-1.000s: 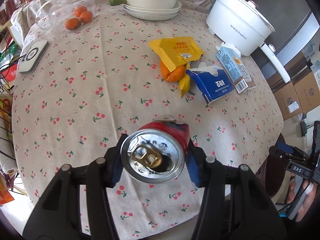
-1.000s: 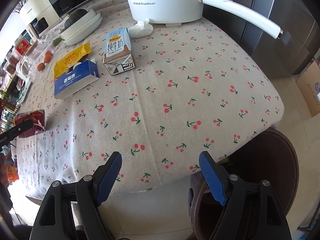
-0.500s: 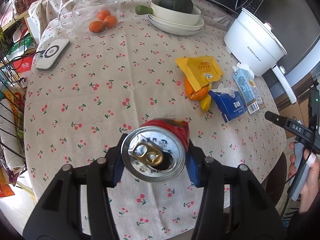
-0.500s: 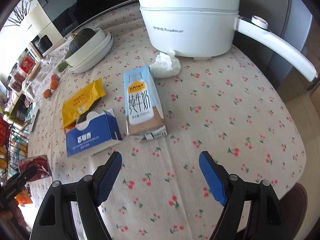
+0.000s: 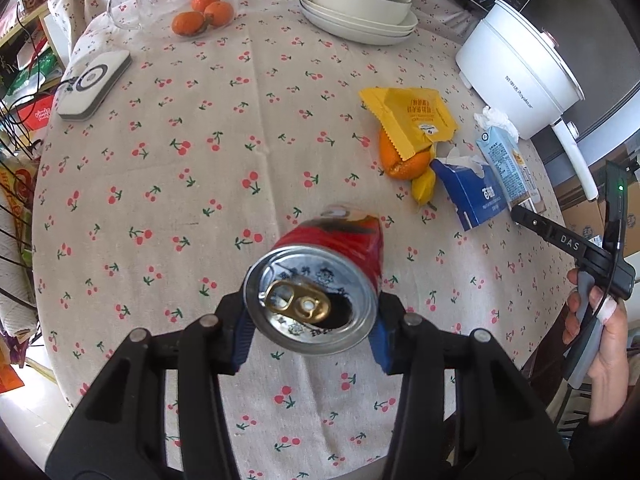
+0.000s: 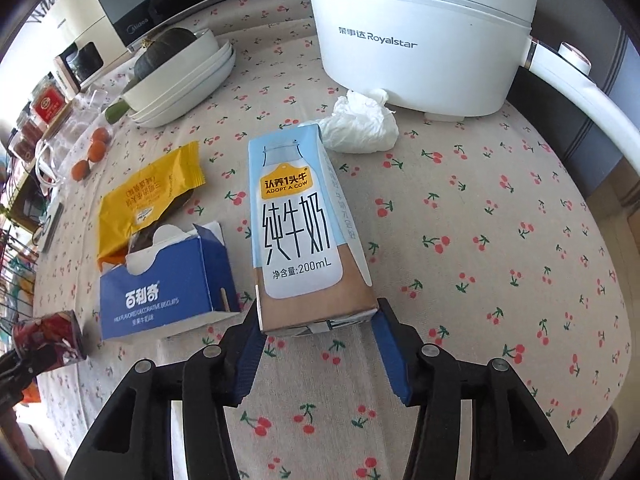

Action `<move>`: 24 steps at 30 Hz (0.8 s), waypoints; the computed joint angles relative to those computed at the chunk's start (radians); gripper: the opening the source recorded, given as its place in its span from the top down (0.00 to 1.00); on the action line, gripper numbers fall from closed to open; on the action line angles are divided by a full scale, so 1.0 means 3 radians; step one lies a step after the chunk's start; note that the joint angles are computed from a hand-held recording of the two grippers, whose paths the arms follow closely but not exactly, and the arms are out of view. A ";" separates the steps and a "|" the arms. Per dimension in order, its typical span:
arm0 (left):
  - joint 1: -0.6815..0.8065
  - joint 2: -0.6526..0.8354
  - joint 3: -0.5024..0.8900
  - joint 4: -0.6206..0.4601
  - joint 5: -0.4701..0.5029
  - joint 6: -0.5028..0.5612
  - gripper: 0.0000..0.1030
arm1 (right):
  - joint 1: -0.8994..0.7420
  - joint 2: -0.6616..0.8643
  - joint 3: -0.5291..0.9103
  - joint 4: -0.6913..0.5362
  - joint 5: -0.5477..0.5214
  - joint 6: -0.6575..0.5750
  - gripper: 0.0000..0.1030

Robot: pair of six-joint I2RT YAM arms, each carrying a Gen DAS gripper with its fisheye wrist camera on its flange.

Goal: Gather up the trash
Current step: 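Lift the cartoon can with the left gripper while the right grasps the milk carton, then carry the cartoon can over the bin with the left gripper while the right carries the carton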

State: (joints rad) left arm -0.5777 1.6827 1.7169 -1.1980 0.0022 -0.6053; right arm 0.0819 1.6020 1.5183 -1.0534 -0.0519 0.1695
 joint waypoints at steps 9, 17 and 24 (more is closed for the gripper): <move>0.0167 -0.0323 -0.0424 0.0254 0.0280 -0.0260 0.55 | -0.0038 -0.0862 -0.0206 -0.0509 -0.0041 -0.0203 0.49; -0.0038 -0.0475 -0.0310 0.0229 0.0122 -0.0402 0.58 | -0.0501 -0.1647 -0.0415 -0.1080 -0.0262 -0.0316 0.49; -0.0293 -0.0492 -0.0210 0.0176 -0.0063 -0.0461 0.58 | -0.1099 -0.2076 -0.0542 -0.1429 -0.0544 -0.0627 0.49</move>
State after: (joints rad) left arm -0.6655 1.5351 1.6540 -1.1450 -0.0169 -0.7437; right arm -0.2480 0.9790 1.3555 -1.4821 -0.2151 -0.0187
